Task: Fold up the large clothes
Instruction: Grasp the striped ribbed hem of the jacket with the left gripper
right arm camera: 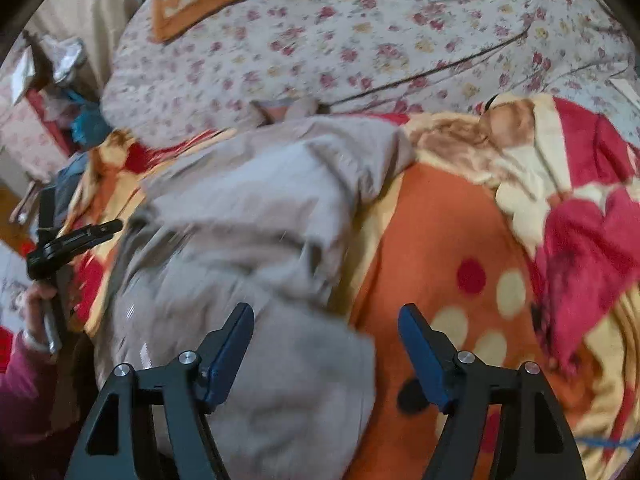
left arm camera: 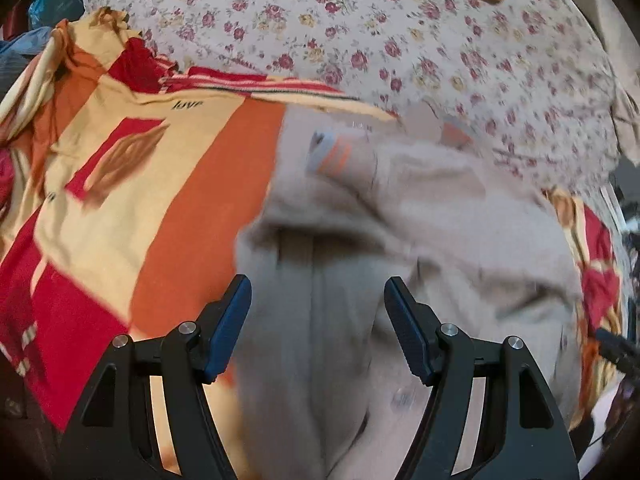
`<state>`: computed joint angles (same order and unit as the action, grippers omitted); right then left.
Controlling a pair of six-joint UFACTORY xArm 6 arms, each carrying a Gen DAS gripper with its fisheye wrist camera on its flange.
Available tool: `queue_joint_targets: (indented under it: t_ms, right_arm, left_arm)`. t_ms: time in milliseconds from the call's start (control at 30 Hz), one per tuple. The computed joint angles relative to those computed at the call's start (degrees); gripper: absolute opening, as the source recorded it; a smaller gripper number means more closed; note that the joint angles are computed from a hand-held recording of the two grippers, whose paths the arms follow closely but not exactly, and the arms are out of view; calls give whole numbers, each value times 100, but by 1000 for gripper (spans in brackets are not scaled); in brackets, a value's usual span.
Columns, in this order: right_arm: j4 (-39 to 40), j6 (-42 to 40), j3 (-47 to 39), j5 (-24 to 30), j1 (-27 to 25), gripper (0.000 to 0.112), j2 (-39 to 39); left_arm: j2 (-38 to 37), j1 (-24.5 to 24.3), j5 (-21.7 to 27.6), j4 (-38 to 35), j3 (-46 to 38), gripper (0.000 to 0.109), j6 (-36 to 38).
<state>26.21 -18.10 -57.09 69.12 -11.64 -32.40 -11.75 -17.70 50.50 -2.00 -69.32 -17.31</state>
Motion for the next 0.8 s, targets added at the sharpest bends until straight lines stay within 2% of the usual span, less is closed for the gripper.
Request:
queue_joint_targets:
  t_ms: [200,300,400,800]
  right_arm:
    - [-95,80,668,281,-60,72,-644]
    - [-113,159,887,286,-117,72,-837]
    - [-154,228,1016,237,-100,72,-1010]
    - [-439,413,1183,324,16,76,-1430]
  left_arm:
    - [-960,-145,237,127,924,69,-101]
    - [-1266,-311,365,461,1220,69,-323]
    - [-1554,-398,422,498,1495,69,-422]
    - [-2252,-612,637,394,1989,69,-497]
